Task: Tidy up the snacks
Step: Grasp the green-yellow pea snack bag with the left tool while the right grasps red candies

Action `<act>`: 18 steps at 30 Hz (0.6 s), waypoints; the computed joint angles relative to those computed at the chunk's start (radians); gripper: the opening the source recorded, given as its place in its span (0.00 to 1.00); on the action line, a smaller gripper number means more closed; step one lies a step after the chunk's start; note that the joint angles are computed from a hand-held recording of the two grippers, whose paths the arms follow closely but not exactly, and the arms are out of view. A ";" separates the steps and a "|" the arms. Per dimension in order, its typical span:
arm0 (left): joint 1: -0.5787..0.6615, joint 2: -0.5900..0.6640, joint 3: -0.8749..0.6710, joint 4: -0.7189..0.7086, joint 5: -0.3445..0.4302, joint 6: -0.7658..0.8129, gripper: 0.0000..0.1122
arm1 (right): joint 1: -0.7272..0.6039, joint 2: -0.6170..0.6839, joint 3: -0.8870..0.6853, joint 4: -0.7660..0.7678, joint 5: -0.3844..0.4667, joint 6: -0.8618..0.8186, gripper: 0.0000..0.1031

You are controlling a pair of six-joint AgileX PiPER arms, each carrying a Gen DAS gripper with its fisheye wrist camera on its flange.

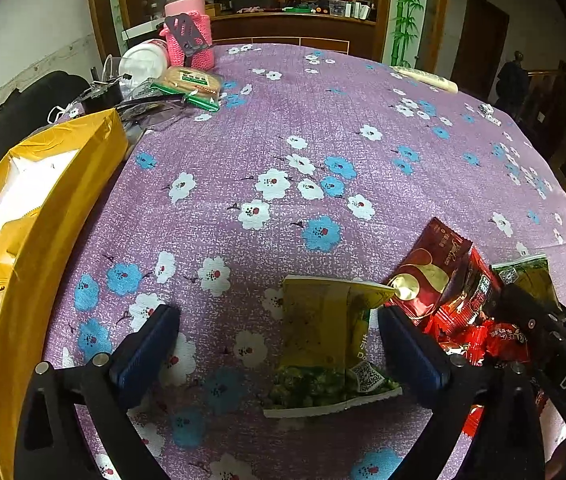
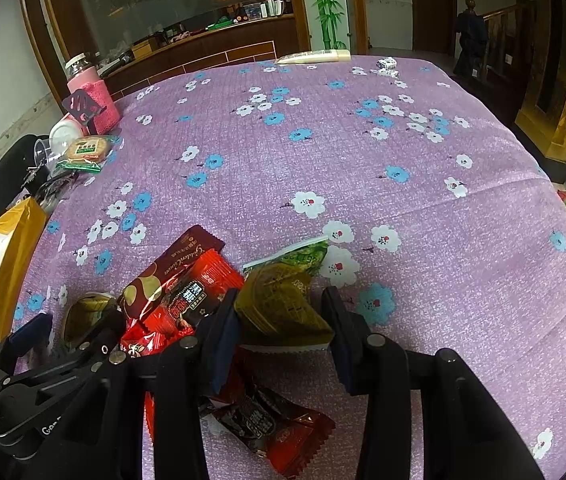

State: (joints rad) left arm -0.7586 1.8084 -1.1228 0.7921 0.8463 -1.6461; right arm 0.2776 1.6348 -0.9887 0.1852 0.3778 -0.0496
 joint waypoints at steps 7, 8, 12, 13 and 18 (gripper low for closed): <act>0.000 0.001 -0.002 -0.001 0.001 0.001 0.91 | -0.005 -0.003 0.006 0.017 -0.005 -0.017 0.39; -0.001 0.001 -0.002 -0.001 0.001 0.001 0.91 | -0.005 -0.003 0.008 0.019 -0.006 -0.018 0.39; 0.000 0.001 -0.002 -0.001 0.001 0.001 0.91 | 0.010 -0.004 0.010 -0.038 -0.011 0.033 0.39; -0.001 0.001 -0.001 0.000 0.001 0.000 0.91 | 0.009 -0.003 0.009 -0.033 -0.010 0.027 0.39; 0.000 0.001 -0.001 -0.001 0.000 0.001 0.91 | 0.005 0.000 0.001 -0.027 -0.001 0.021 0.39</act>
State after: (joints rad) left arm -0.7586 1.8091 -1.1241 0.7916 0.8468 -1.6454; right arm 0.2825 1.6347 -0.9877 0.1583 0.3769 -0.0287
